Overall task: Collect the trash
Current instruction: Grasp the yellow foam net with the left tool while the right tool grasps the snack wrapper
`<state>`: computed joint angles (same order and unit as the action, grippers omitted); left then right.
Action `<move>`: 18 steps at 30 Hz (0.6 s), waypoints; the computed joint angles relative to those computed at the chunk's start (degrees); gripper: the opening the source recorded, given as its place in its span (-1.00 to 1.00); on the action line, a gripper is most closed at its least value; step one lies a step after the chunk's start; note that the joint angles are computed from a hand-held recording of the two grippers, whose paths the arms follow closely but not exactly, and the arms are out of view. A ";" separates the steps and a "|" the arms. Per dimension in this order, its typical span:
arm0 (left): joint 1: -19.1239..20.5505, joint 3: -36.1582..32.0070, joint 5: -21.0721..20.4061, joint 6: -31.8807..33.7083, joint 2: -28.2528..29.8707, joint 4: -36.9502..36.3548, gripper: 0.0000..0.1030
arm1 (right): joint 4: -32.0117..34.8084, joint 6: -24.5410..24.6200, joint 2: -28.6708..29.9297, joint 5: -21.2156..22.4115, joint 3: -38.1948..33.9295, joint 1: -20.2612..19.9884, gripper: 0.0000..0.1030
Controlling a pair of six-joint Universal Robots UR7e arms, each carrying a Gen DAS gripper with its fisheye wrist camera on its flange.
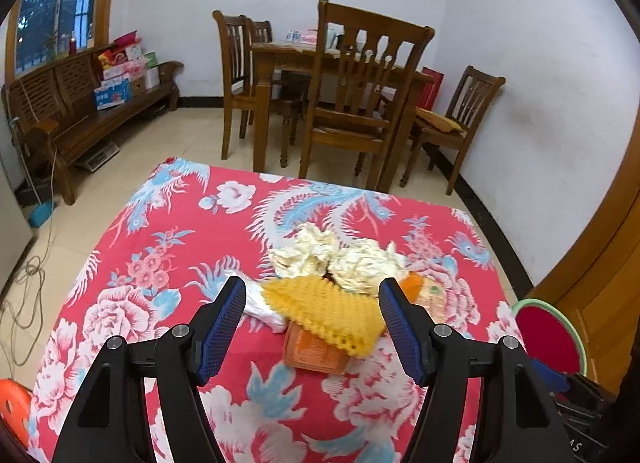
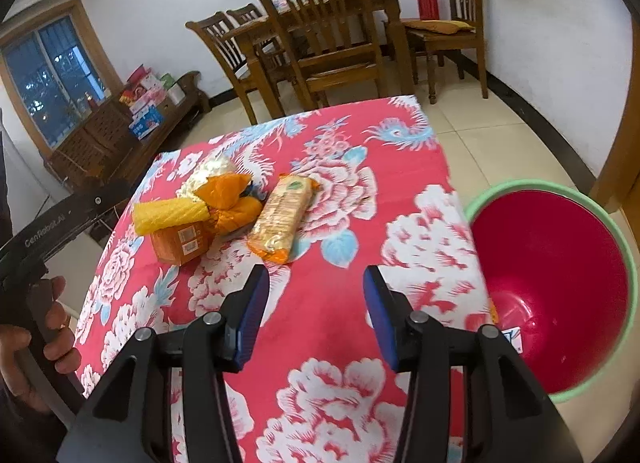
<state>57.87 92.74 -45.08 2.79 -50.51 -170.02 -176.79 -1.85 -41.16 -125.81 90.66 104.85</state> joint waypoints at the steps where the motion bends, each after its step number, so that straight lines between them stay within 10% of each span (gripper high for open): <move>1: 0.24 -0.32 0.05 -0.08 0.16 0.29 0.37 | 0.67 0.02 0.64 0.08 -0.90 -0.03 -0.03; 18: 3.27 -4.86 -1.98 -2.89 2.26 5.83 0.36 | 9.65 0.61 8.50 1.95 -13.08 -1.72 -0.03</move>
